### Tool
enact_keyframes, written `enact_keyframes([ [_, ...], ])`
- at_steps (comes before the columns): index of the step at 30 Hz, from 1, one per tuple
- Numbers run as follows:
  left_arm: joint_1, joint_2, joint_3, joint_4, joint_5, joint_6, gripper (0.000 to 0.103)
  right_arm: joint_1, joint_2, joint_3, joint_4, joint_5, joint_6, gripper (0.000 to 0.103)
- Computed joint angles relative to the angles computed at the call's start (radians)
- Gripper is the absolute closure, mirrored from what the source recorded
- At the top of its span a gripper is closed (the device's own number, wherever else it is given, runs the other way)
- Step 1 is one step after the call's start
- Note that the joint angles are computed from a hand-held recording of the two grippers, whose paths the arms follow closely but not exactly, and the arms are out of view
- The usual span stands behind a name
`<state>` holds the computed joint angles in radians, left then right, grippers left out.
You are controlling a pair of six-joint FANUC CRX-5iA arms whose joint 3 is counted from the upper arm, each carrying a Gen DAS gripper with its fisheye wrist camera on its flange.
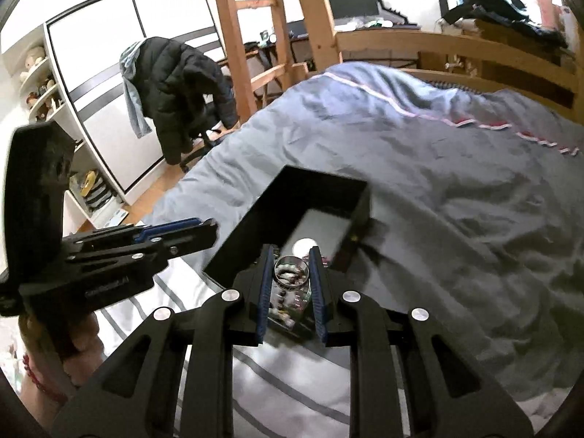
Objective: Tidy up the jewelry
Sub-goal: 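Open left gripper to drop the silver ring into the box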
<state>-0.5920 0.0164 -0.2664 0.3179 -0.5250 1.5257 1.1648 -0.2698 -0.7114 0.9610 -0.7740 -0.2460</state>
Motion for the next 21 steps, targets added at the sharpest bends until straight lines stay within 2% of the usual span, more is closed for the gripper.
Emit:
enact_keyframes([
  [1, 0.004, 0.002, -0.017, 0.047, 0.017, -0.040, 0.083, -0.008, 0.016, 0.009, -0.007, 0.009, 0.005, 0.082],
  [6, 0.025, 0.027, -0.006, 0.025, 0.006, 0.013, 0.083, -0.029, 0.049, 0.026, -0.040, 0.023, 0.052, 0.082],
  [9, 0.036, 0.036, -0.025, 0.093, 0.013, -0.042, 0.083, -0.044, 0.060, 0.036, -0.068, 0.039, 0.096, 0.082],
  [13, 0.041, 0.046, -0.019, 0.101, 0.011, -0.051, 0.083, -0.065, 0.072, 0.047, -0.101, 0.098, 0.152, 0.082],
  [14, 0.041, 0.044, -0.019, 0.094, 0.011, -0.044, 0.078, -0.063, 0.081, 0.057, -0.114, 0.088, 0.165, 0.082],
  [15, 0.041, 0.038, -0.019, 0.069, 0.012, -0.018, 0.066, -0.063, 0.090, 0.064, -0.116, 0.076, 0.163, 0.079],
  [16, 0.040, 0.030, -0.016, 0.034, 0.016, 0.019, 0.059, -0.065, 0.093, 0.066, -0.119, 0.074, 0.161, 0.074],
  [17, 0.041, 0.021, -0.017, 0.007, 0.023, 0.049, 0.049, -0.069, 0.094, 0.065, -0.120, 0.078, 0.150, 0.056],
  [18, 0.046, 0.005, -0.031, 0.002, 0.038, 0.067, 0.046, -0.075, 0.085, 0.051, -0.099, 0.088, 0.109, 0.033],
  [19, 0.053, -0.004, -0.046, 0.023, 0.047, 0.053, 0.046, -0.079, 0.073, 0.029, -0.057, 0.098, 0.056, 0.028],
  [21, 0.066, -0.027, -0.083, 0.069, 0.070, 0.024, 0.046, -0.080, 0.062, 0.015, -0.033, 0.091, 0.022, 0.027],
])
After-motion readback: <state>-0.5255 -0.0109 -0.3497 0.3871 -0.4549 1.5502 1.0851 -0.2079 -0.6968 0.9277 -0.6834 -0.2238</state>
